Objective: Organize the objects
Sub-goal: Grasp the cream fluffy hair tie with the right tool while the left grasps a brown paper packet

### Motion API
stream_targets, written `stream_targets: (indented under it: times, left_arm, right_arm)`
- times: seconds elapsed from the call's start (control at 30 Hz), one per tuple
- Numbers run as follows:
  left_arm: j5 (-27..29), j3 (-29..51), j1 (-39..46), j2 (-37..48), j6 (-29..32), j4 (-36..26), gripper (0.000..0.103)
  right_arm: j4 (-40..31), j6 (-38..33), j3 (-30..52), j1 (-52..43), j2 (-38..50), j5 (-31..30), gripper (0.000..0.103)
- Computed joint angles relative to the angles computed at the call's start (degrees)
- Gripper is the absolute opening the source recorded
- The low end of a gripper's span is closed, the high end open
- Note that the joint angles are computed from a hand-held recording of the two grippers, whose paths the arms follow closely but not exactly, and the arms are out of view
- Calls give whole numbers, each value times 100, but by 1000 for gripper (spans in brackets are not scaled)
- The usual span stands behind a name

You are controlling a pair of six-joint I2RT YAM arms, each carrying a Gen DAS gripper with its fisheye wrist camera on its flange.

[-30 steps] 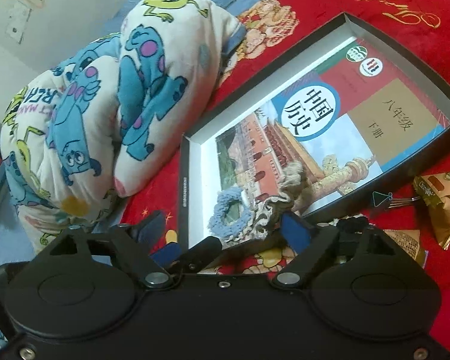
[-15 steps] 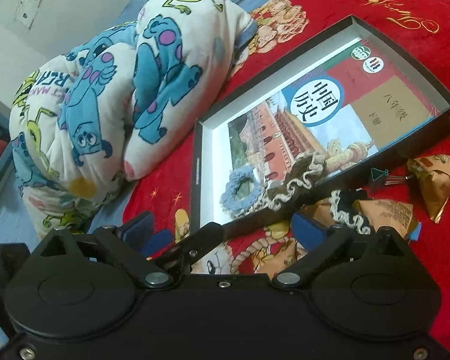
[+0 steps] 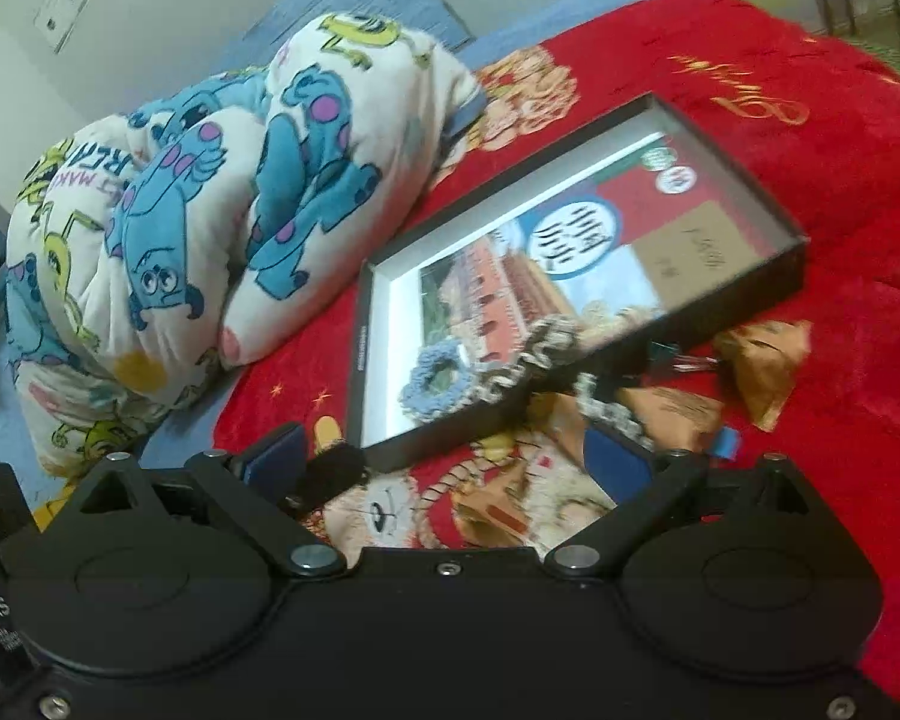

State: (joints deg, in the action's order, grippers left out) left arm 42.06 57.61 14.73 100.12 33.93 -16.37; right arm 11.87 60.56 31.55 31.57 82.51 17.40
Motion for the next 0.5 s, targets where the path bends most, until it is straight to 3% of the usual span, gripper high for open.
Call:
stream_targets:
  times: [0.3, 0.5]
  left_arm:
    - [172, -132, 77, -57, 335, -205, 93]
    - [-173, -355, -26, -145, 403, -58, 93]
  right_arm:
    - [-697, 816, -472, 658, -695, 1000, 99]
    - [-975, 1205, -467, 709, -605, 1119, 97]
